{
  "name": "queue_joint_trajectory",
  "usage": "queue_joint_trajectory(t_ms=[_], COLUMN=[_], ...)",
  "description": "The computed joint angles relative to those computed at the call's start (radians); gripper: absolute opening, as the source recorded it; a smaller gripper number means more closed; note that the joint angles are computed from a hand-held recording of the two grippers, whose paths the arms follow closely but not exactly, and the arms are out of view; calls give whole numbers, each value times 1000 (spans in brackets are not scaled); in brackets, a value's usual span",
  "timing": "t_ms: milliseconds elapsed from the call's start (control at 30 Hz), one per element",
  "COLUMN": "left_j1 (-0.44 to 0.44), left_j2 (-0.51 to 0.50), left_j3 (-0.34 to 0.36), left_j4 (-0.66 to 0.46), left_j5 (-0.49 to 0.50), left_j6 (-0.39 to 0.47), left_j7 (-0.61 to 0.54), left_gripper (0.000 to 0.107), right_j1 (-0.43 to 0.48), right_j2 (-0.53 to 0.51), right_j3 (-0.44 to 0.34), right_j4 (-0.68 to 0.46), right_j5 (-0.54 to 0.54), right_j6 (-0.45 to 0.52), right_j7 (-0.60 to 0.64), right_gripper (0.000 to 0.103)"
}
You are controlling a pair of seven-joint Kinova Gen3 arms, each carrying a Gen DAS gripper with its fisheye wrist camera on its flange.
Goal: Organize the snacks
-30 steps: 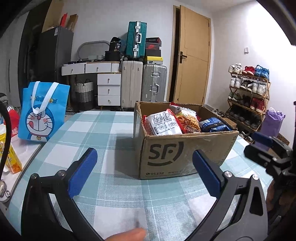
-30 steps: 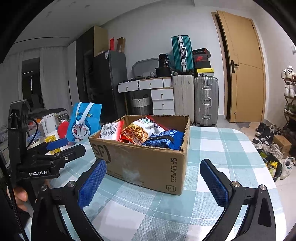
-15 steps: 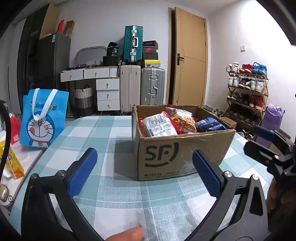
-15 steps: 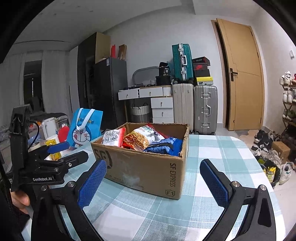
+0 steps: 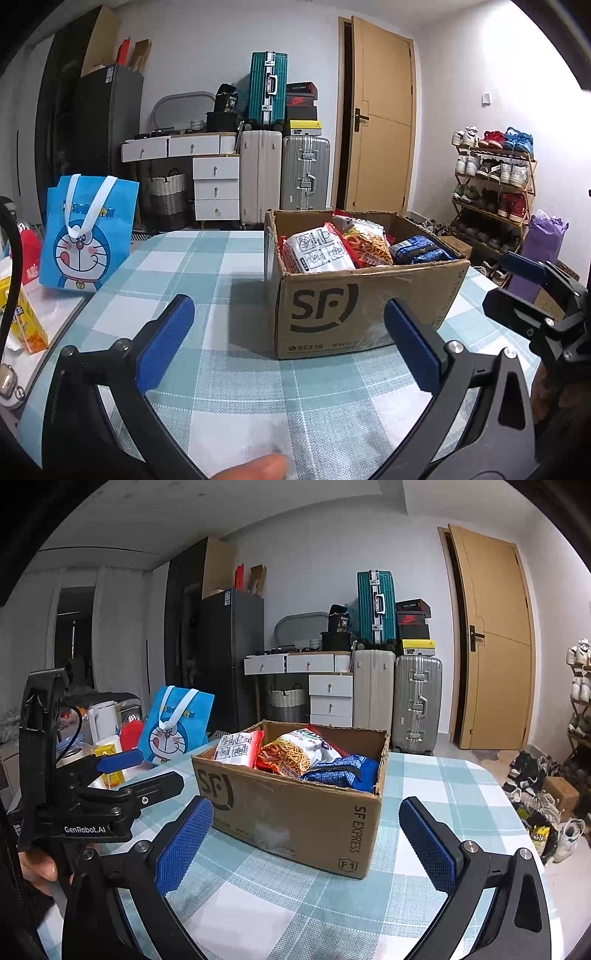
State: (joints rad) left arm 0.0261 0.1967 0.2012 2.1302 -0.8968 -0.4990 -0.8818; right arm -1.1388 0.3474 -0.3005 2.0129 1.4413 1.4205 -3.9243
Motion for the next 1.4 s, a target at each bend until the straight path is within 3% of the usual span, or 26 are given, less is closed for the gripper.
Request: queue_joint_trajectory(t_ms=[1400], left_j1=[0], left_j2=[3], left_j3=[-2], left_j4=[-4], left_j5=[-10], left_j6=[-1], left_j7=[4], left_gripper=[103], right_j1=[0], right_j2=[1], right_j3=[-1], right_j4=[2], right_j5=[1], right_j6=[1], right_j7=[-6], right_gripper=[103])
